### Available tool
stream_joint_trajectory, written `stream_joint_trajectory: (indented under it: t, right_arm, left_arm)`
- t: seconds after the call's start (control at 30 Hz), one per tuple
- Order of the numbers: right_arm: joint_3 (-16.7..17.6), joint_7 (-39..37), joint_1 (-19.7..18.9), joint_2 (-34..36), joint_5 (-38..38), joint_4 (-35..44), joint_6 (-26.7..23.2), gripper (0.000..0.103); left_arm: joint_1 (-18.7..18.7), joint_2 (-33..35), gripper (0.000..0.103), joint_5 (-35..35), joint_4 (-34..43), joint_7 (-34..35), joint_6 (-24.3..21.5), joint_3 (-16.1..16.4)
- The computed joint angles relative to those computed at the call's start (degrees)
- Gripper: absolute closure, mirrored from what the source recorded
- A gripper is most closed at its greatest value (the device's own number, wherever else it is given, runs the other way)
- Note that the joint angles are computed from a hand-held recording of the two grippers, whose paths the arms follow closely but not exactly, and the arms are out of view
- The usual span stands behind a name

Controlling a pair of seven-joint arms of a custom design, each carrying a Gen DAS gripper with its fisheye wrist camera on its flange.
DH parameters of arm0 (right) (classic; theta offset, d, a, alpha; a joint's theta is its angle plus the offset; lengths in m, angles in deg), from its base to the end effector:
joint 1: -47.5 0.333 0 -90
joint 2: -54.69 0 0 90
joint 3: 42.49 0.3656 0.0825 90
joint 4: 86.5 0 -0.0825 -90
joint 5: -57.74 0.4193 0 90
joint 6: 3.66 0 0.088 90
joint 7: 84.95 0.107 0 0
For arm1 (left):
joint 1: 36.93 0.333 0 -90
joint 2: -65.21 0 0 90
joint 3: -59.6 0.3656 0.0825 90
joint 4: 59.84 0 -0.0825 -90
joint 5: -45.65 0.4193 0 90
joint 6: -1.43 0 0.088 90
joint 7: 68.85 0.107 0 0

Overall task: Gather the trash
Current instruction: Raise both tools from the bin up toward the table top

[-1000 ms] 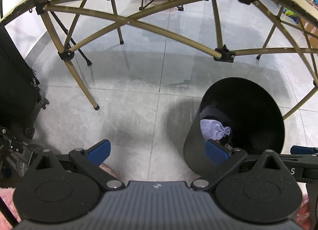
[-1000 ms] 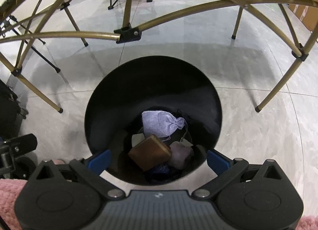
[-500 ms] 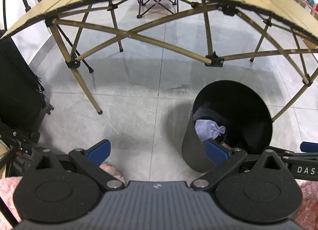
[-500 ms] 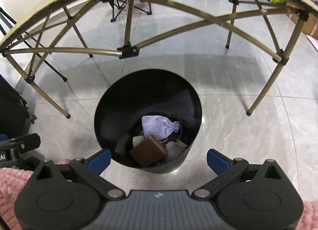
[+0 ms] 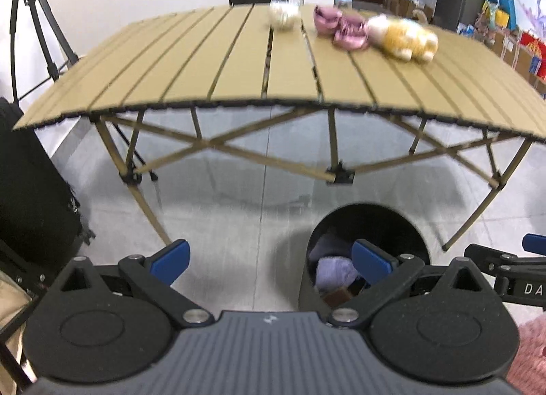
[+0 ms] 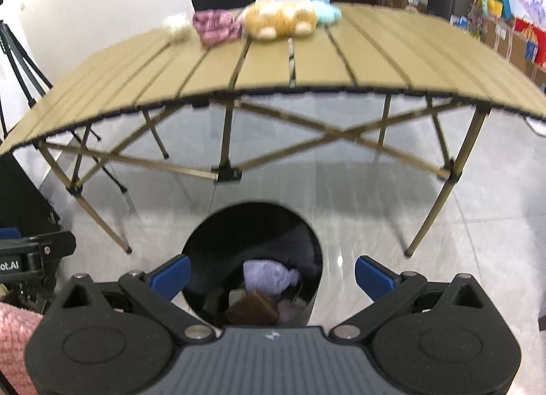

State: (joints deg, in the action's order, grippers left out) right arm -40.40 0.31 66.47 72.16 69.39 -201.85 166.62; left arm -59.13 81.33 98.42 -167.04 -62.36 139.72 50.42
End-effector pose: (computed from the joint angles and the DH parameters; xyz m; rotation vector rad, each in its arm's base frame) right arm 0.6458 0.2318 0.4000 -2.0009 1.5446 -0.3973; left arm 0.5956 -0.3484 0.4232 -2.0218 1.4983 -0.5063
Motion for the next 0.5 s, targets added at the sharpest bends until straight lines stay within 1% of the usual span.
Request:
stream_joint_trajectory:
  t: [0.23,0.37,0.5]
  right_arm:
    - [0.8,-2.1,-1.4,0.1,1.3,2.5,2.3,0.0]
    - [1.6,-3.7,-2.3,1.5,2.8,5.6,3.5,0.0]
    - [2.5,-5.5,-3.4,4.3,4.3,10.2,4.1,0.0]
  left_arm:
    - [-0.5,1.2,0.0,2.4,4.4,0.3,-0.5,0.7]
    - [-0.5,2.9,0.0,3.1,7.8,0.9,-0.8,1.4]
    - [-0.3,5.0,0.0,3.0,11.2,1.1,-0.3,2.4]
